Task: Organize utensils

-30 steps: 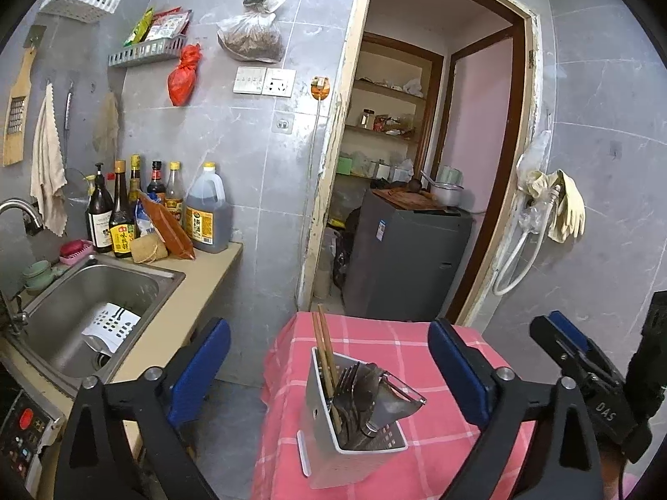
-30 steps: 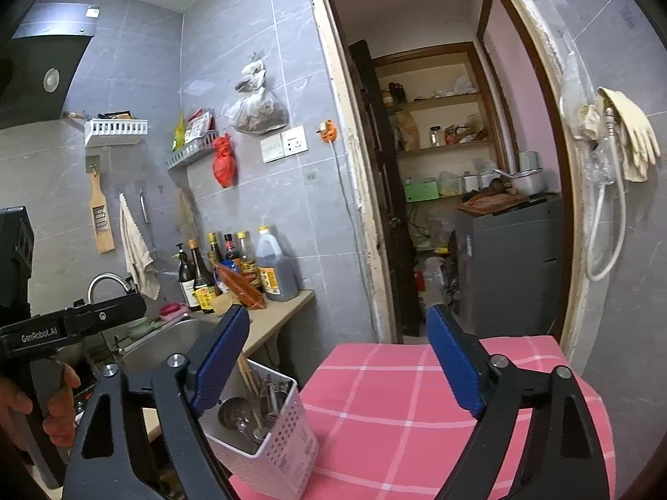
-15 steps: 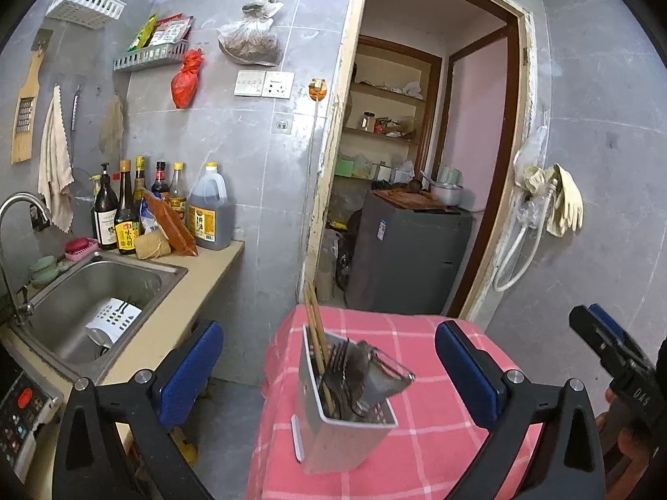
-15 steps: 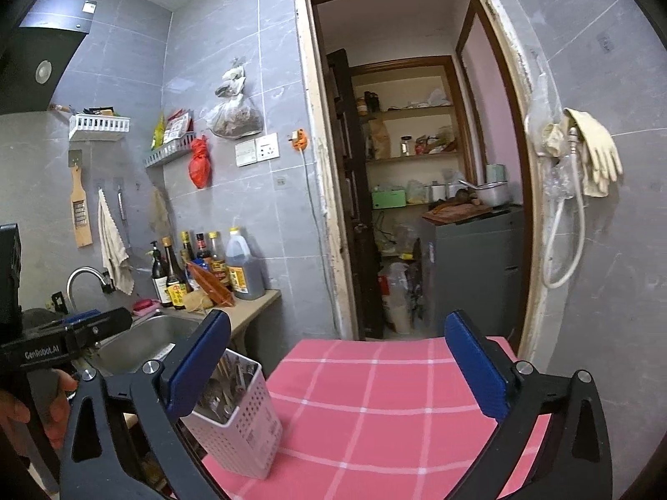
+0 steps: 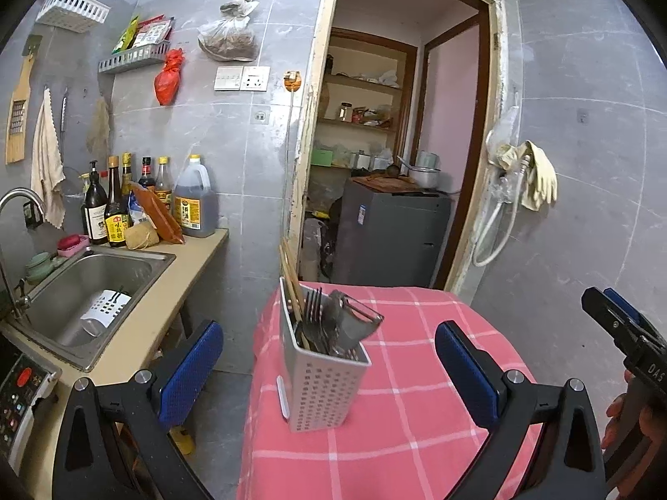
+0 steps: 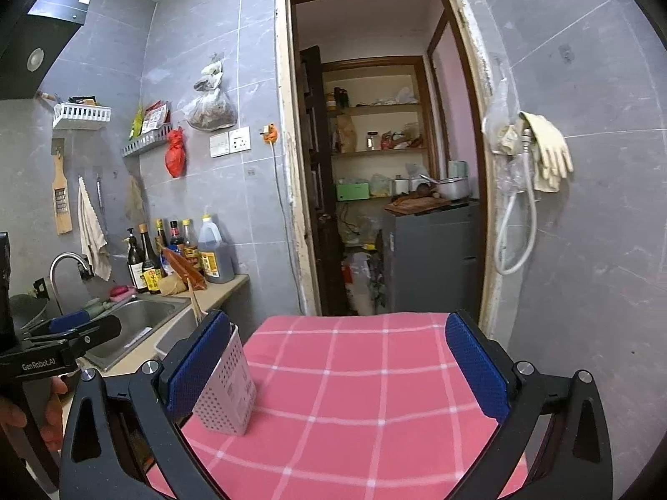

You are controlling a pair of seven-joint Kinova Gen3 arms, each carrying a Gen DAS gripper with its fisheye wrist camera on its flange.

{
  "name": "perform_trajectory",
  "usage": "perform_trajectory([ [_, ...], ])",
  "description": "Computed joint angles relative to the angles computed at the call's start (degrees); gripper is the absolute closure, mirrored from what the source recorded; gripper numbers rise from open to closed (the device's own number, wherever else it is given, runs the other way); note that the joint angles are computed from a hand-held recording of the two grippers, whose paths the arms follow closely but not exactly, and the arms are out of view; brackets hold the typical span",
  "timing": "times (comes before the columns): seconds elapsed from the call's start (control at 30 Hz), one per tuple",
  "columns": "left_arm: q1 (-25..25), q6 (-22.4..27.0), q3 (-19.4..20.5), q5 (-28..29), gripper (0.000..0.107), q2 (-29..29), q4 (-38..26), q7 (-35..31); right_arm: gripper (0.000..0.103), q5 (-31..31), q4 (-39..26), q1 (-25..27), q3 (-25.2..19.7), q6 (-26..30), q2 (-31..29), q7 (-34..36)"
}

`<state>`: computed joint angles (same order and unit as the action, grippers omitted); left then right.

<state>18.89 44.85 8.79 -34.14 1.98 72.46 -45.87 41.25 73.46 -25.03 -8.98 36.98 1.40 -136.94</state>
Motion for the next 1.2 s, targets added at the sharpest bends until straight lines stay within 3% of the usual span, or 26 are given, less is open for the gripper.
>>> perform_trajectory([
  [0.27,-1.44,-2.45,2.06,1.41,0.005,-4.83,6.71,-0.86,0.001,7.92,6.84,0.23,-5.49,5.09,-5.76,-9.99],
  [0.63,-5.41,-1.14,7.33,3.66,0.005,-10.49,11.96,-0.61,0.001,10.4,12.81,3.72,-14.15,13.02,-12.25,-18.05],
  [0.83,-7.73,-1.3,10.35,3.84,0.005,-13.19,14.57,0.94,0.001,9.55,15.05,6.5,-17.71,14.96,-15.37,-19.39],
  [1.2,-11.93,-2.48,15.2,3.98,0.005,-16.52,18.92,3.49,0.001,4.2,17.45,12.51,-20.31,11.19,-18.3,-14.36],
])
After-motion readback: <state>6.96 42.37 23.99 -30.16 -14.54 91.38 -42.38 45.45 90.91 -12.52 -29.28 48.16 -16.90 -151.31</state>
